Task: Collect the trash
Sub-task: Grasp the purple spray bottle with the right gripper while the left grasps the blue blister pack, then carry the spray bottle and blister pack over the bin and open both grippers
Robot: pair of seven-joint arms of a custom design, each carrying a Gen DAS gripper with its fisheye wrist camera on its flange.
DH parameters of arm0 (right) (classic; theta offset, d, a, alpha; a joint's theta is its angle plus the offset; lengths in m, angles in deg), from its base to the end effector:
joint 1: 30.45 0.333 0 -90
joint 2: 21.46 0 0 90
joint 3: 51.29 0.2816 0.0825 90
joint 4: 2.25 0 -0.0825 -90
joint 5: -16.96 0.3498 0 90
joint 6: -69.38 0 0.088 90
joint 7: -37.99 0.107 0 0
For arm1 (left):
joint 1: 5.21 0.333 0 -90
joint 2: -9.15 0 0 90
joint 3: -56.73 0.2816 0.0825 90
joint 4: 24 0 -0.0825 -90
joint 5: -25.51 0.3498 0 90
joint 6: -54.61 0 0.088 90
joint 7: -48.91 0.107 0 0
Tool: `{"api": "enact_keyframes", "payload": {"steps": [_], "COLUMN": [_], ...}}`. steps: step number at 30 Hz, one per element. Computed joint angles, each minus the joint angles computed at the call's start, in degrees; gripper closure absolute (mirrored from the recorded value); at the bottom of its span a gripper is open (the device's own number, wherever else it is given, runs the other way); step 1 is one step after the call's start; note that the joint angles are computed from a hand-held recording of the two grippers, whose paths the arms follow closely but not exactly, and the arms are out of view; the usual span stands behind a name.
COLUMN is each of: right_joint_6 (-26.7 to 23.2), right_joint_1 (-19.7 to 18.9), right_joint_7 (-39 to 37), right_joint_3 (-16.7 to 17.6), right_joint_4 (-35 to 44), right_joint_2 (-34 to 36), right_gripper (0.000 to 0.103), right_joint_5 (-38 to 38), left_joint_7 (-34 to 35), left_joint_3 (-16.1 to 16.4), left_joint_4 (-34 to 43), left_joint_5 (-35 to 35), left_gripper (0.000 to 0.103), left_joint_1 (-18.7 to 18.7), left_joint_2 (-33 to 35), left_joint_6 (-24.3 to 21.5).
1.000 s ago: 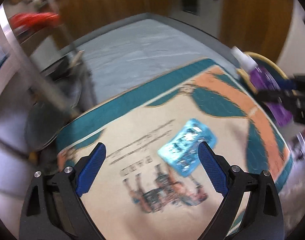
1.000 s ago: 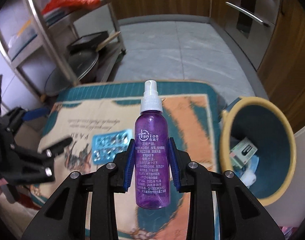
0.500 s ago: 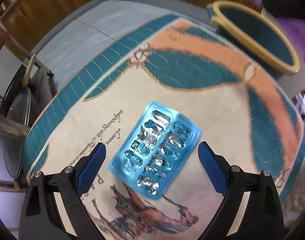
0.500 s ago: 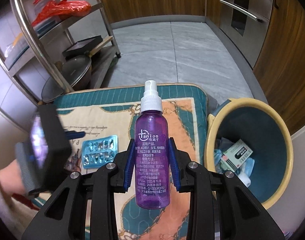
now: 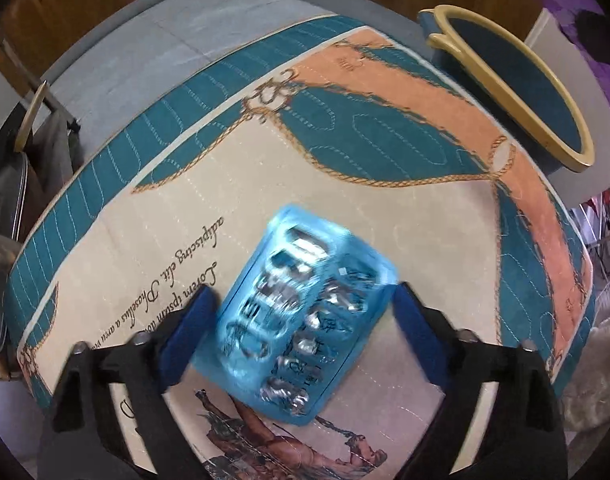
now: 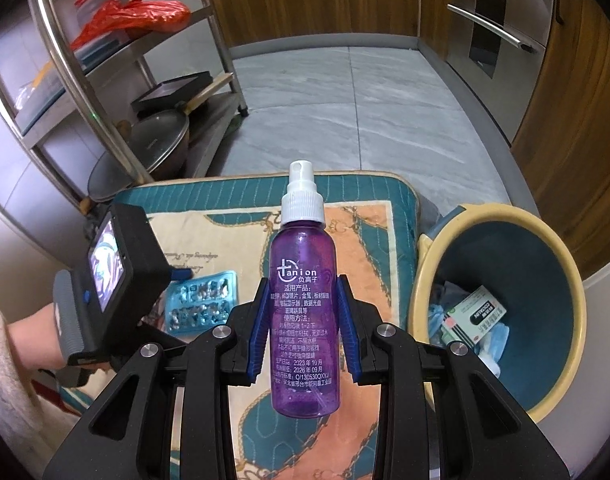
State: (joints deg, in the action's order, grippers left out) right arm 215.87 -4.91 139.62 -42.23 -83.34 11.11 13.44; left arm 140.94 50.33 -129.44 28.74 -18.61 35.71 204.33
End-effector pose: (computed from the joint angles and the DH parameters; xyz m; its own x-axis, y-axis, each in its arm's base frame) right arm 0.5945 0.3809 0.4226 0.4152 -0.8992 -0.1383 -0.7975 -0.2866 -0.5309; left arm 0.5955 -0.2095 0.3018 -0.3942 -0.9190 -0.0031 -0.8740 0.3759 -0.3079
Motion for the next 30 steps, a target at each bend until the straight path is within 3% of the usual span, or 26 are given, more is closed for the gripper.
{"api": "enact_keyframes", "payload": {"steps": [2, 9, 17, 30], "right_joint_6": [0.2, 1.6, 2.7, 6.0], "right_joint_1": [0.0, 0.0, -0.5, -2.3], "right_joint_7": [0.0, 0.5, 1.6, 5.9], "right_joint_3": [0.0, -0.4, -0.7, -2.8], "right_joint_4": [-0.1, -1.5, -2.4, -6.3], "right_joint_2": [-0.1, -1.3, -2.1, -5.7], "right_gripper": [0.07, 0.07, 0.07, 0.07], "right_joint_5": [0.0, -0.7, -1.0, -2.9], "left_joint_7": [0.3, -0.2, -0.3, 2.1], "left_joint_3": [-0.1, -0.2, -2.5, -4.5], "left_joint_4": [0.5, 1.1, -1.4, 3.7], "left_joint_5": [-0.3, -0.4, -4.0, -9.3], "left_gripper": [0.03, 0.033, 0.033, 0.033], "left_joint_1": [0.2, -0.1, 0.5, -1.0], "left_joint_2": [0.0, -0.5, -4.1, -3.5], "left_joint_6": [-0.8, -1.8, 2.3, 6.0]}}
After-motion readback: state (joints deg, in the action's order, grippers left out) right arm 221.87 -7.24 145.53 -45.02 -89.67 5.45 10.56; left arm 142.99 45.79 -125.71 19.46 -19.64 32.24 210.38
